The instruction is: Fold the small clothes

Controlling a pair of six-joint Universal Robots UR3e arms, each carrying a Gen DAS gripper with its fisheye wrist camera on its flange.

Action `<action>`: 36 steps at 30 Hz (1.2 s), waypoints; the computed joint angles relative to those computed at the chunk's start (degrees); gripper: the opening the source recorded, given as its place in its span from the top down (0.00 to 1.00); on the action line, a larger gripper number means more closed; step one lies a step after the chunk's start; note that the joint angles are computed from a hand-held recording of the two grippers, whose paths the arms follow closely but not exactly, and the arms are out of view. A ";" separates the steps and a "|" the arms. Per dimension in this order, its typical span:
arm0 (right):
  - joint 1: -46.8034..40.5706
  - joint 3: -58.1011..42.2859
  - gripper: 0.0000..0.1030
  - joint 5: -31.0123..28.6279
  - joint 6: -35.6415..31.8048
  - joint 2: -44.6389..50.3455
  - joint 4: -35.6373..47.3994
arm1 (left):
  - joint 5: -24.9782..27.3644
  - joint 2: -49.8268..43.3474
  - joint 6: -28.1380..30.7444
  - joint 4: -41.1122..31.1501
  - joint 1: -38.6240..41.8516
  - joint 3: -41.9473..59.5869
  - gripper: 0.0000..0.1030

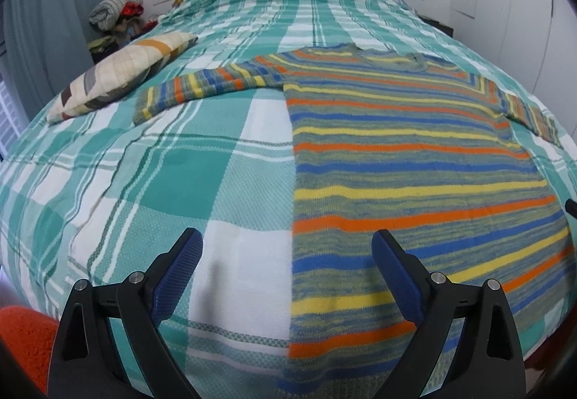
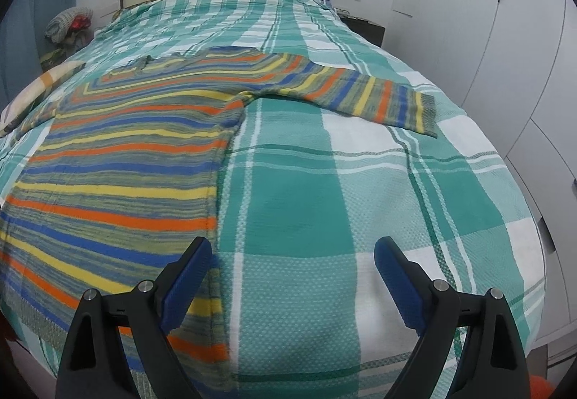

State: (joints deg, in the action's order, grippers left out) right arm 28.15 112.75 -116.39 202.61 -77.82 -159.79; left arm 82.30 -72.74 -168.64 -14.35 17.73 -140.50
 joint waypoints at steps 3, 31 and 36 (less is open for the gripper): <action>-0.20 0.08 0.12 -0.16 0.27 -0.13 0.29 | -0.57 0.08 -0.26 -0.63 0.70 0.21 0.07; 3.85 -2.19 0.11 5.97 -8.34 1.12 -5.24 | -5.41 -4.96 -0.36 -15.42 8.40 5.23 0.01; 4.68 -6.24 0.11 12.11 -12.46 4.79 1.09 | -14.41 6.04 2.54 -17.52 13.77 1.24 0.01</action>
State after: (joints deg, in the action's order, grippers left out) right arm 32.83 106.51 -104.28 190.15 -73.03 -158.70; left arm 67.90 -66.70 -166.10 -31.87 31.50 -139.26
